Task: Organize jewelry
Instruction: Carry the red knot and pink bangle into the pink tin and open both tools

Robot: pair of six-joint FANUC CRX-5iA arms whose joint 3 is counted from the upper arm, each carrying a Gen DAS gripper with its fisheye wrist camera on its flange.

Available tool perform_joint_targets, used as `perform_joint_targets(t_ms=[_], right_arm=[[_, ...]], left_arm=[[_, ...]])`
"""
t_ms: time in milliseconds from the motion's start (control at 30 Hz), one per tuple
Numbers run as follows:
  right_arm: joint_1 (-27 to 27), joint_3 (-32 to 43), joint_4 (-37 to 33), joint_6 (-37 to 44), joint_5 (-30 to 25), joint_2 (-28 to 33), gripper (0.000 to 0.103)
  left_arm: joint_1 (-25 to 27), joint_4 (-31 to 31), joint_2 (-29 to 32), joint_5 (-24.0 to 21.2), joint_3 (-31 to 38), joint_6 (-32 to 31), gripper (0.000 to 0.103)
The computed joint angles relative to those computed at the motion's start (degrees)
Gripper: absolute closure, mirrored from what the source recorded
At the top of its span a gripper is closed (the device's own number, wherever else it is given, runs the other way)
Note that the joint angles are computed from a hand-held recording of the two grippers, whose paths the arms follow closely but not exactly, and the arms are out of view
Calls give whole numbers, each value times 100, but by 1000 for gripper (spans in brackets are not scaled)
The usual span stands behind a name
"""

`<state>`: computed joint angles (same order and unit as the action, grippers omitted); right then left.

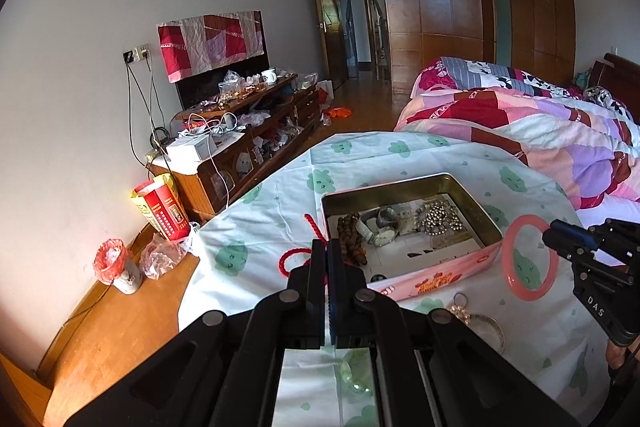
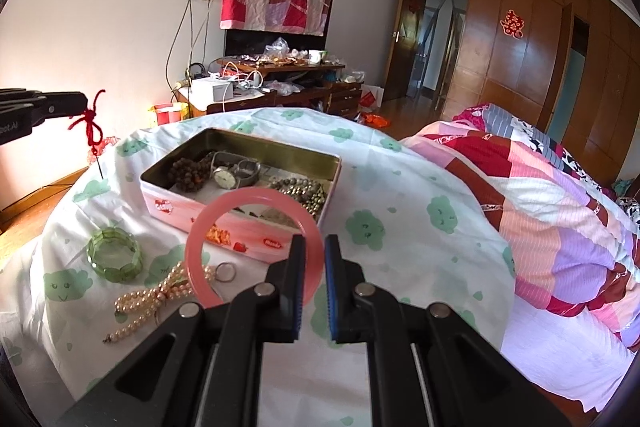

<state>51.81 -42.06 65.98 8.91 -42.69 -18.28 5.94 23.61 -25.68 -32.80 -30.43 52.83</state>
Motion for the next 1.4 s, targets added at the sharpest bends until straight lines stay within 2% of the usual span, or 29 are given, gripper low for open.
perform_joint_targets(t_ms=[567, 900, 1400], right_arm=[[-554, 392, -1, 261, 445, 236, 92], [-756, 705, -186, 575, 592, 502, 92], [-917, 1326, -468, 1102, 643, 1112, 92]], left_arm=[[-470, -924, 687, 25, 865, 648, 103], [-777, -1747, 1165, -15, 1518, 1297, 103], [-1060, -2333, 1876, -192, 2200, 1977, 103]])
